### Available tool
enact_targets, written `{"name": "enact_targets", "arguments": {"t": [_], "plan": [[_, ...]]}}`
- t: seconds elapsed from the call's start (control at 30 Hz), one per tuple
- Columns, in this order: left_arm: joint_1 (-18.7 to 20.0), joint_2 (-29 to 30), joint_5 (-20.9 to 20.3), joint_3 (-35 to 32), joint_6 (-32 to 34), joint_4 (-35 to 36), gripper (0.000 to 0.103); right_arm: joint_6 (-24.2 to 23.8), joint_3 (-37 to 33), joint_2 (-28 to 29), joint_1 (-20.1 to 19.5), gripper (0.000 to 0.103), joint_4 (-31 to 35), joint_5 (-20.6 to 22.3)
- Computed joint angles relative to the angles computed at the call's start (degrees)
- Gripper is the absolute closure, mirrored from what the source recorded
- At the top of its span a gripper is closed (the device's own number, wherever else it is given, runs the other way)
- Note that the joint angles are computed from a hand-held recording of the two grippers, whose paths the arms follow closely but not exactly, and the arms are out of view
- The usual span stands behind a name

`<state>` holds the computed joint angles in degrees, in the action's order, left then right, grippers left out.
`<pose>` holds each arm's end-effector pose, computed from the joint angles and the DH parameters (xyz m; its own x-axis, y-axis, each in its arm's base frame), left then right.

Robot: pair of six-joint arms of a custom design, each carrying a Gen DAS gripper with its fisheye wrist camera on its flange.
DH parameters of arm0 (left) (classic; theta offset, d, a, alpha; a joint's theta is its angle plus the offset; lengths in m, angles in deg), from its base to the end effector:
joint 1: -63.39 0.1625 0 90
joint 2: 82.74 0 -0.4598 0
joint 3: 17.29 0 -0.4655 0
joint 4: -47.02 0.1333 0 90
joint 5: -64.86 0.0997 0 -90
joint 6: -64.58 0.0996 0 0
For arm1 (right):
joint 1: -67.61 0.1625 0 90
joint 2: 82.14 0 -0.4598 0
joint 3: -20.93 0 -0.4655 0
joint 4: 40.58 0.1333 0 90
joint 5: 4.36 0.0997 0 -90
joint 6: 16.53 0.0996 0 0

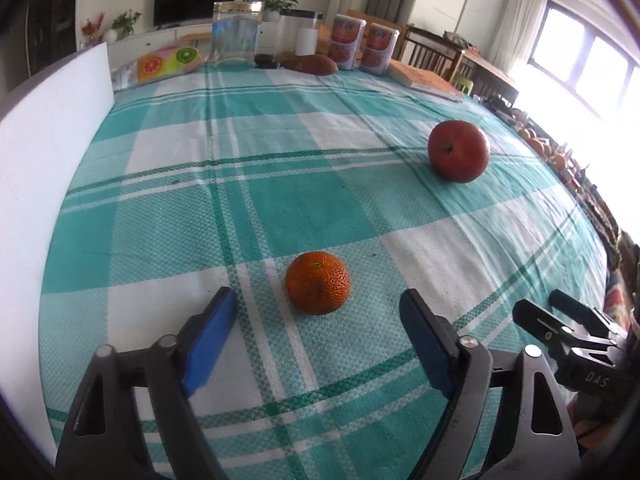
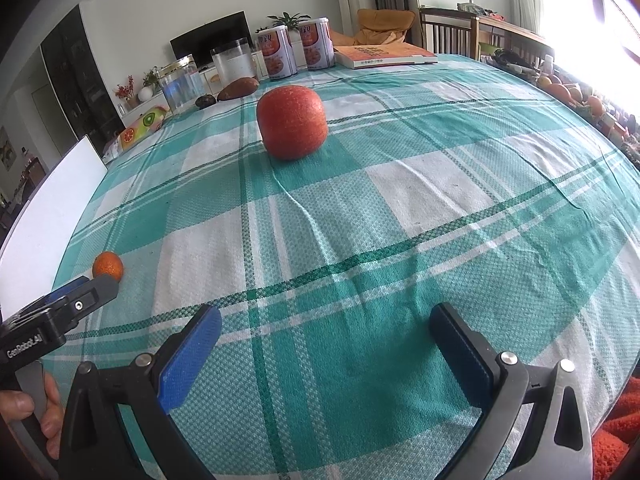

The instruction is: Organize fruits

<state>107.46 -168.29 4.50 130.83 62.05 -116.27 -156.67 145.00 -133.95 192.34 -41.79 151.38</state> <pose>-0.1347 -0.3845 0.1412 -0.7011 0.5298 -0.4772 0.6757 0.7075 -0.2073 0.2315 -0.2594 0.0094 -0.7340 0.5053 0.4538 -0.0891 0.5907 -0.8019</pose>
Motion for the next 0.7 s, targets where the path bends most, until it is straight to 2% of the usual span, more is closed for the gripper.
{"name": "enact_targets", "arguments": {"t": [0.07, 0.1, 0.13, 0.27, 0.3, 0.4, 0.47, 0.5, 0.53, 0.7], "plan": [[-1.31, 2.08, 3.72, -0.28, -0.22, -0.69, 0.035, -1.79, 2.26, -3.81, -0.84, 0.0, -3.39, -3.16], [-1.71, 3.02, 5.13, -0.34, 0.06, -1.61, 0.049, -3.71, 3.46, -6.35, -1.67, 0.0, -5.92, -4.8], [-1.82, 3.55, 5.82, -0.41, 0.21, -2.08, 0.072, -7.21, 4.0, -8.74, -2.8, 0.0, -7.76, -6.28], [-0.88, 1.29, 3.81, -0.48, -3.31, 0.23, 0.072, -22.15, -1.67, -11.51, -7.64, 0.0, -4.34, -7.57], [-0.59, -0.29, 2.45, -0.46, -4.68, 1.98, 0.073, -24.75, -3.58, -11.19, -9.1, 0.0, -3.13, -7.63], [-0.87, -6.66, -0.91, -0.06, -8.12, 8.34, 0.073, -28.07, -8.52, -9.98, -13.67, 0.0, 0.63, -9.64], [-2.0, -12.05, -1.49, 0.43, -9.4, 12.86, 0.073, -27.88, -10.5, -9.38, -16.09, 0.002, 2.59, -11.71], [-2.57, -14.89, -1.53, 0.63, -9.89, 15.06, 0.073, -27.5, -10.18, -10.22, -17.42, 0.019, 2.5, -14.64], [-3.28, -17.72, -1.44, 0.79, -10.63, 17.44, 0.073, -26.36, -9.78, -11.13, -18.62, 0.042, 3.0, -18.56], [-6.67, -33.4, -0.8, 0.22, -14.15, 30.38, 0.073, -21.43, -7.41, -13.61, -18.65, 0.043, 3.25, -23.45]]}}
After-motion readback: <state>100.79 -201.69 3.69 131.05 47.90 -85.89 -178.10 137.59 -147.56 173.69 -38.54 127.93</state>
